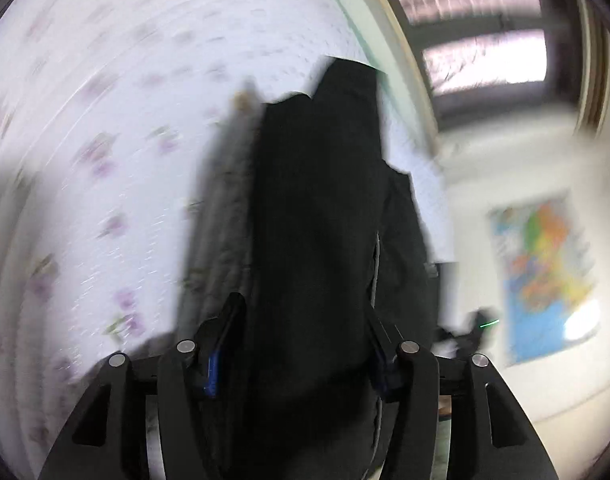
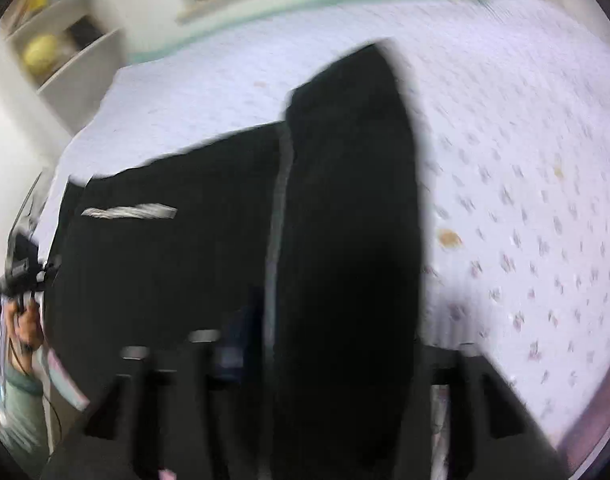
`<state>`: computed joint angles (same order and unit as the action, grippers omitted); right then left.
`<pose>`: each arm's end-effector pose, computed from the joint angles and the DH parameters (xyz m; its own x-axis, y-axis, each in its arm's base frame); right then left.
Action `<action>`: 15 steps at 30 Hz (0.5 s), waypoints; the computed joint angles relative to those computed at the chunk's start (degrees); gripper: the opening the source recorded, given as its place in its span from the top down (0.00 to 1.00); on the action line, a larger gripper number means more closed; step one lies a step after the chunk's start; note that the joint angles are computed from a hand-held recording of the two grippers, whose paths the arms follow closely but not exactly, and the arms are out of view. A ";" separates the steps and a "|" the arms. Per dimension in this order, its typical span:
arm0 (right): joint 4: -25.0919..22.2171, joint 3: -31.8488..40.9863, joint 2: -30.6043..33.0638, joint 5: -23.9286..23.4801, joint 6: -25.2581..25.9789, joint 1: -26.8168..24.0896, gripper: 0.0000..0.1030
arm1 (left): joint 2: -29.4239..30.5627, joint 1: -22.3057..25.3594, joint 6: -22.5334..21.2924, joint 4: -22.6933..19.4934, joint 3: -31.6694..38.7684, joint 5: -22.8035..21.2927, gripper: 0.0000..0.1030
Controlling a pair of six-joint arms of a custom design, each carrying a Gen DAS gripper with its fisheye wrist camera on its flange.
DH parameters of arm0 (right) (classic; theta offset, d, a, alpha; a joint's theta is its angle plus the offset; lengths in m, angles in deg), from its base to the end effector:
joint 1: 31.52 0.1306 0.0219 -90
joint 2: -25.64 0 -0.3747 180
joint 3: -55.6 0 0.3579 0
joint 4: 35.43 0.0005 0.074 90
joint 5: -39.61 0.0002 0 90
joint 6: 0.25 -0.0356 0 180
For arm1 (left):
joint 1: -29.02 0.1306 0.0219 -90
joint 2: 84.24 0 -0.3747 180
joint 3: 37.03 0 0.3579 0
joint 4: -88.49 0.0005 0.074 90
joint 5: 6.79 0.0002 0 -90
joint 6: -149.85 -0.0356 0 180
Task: Fold large clothes
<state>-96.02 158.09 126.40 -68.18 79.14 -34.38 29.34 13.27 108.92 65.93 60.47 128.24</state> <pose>0.5051 -0.0148 0.4171 -0.8605 0.2185 -0.4601 0.0490 0.9346 0.3522 0.5638 -0.1857 0.3128 -0.9405 -0.2895 -0.1780 0.0201 0.4754 -0.8795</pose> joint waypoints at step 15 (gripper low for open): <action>-1.31 4.14 -2.90 12.15 4.74 12.95 0.24 | -0.97 -12.23 -23.87 -27.72 24.04 -34.72 0.33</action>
<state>-97.33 162.23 123.50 -56.03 83.88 -21.43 28.37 1.04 85.05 38.21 84.51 93.52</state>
